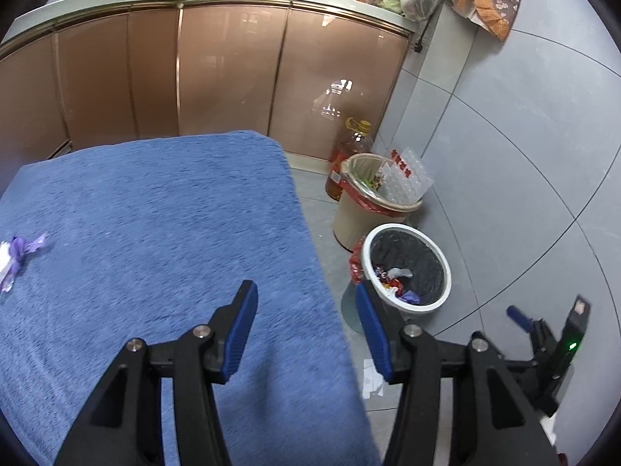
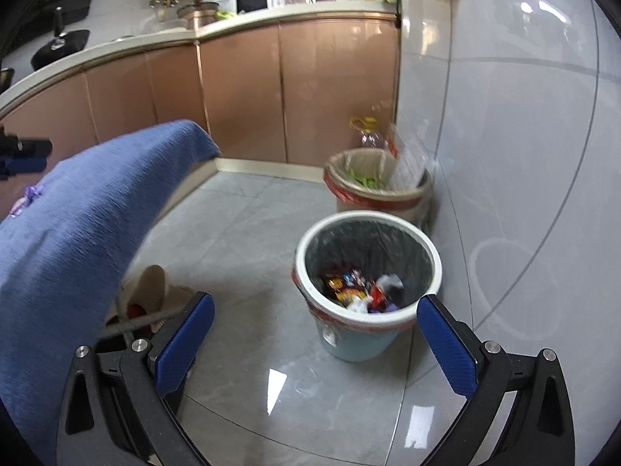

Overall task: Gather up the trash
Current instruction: 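Move both open tools back over the table toward the tissue and wrapper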

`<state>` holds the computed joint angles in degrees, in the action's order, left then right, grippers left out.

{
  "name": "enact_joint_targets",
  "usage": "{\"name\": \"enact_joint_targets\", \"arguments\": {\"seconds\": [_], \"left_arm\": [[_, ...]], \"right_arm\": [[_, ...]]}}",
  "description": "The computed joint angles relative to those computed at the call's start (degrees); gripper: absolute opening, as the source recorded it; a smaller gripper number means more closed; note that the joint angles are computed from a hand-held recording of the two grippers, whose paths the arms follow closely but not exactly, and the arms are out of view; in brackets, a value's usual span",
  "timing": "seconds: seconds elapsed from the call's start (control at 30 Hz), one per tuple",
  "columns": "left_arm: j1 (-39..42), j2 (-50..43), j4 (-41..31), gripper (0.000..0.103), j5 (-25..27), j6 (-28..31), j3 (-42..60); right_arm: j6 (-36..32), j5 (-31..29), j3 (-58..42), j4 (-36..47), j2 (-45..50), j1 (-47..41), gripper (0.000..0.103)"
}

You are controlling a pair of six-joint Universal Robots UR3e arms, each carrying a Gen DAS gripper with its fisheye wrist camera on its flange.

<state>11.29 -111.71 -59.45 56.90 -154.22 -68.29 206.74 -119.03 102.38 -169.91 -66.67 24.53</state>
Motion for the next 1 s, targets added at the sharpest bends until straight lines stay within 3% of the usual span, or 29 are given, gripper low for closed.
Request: {"name": "enact_joint_targets", "arguments": {"seconds": [0.3,0.6,0.87,1.0], "left_arm": [[5.78,3.93,-1.04,0.051,-0.82,2.10,-5.25],[14.12,11.29,-1.25,0.051,-5.13,6.21,-12.63],[25.89,19.97,-7.47,0.051,-11.96,13.53,-18.04],[34.36,25.16,-13.98,0.051,-16.62,19.41,-19.70]], "right_arm": [[-2.83,-5.75,-13.63,10.49,1.26,6.04,0.102],[-6.24,-10.73,-28.07,18.91,4.67,12.09,0.102],[-9.45,-14.42,-40.82,24.62,8.67,17.13,0.102],[-11.14,-16.62,-49.61,28.31,11.80,20.40,0.102]]}}
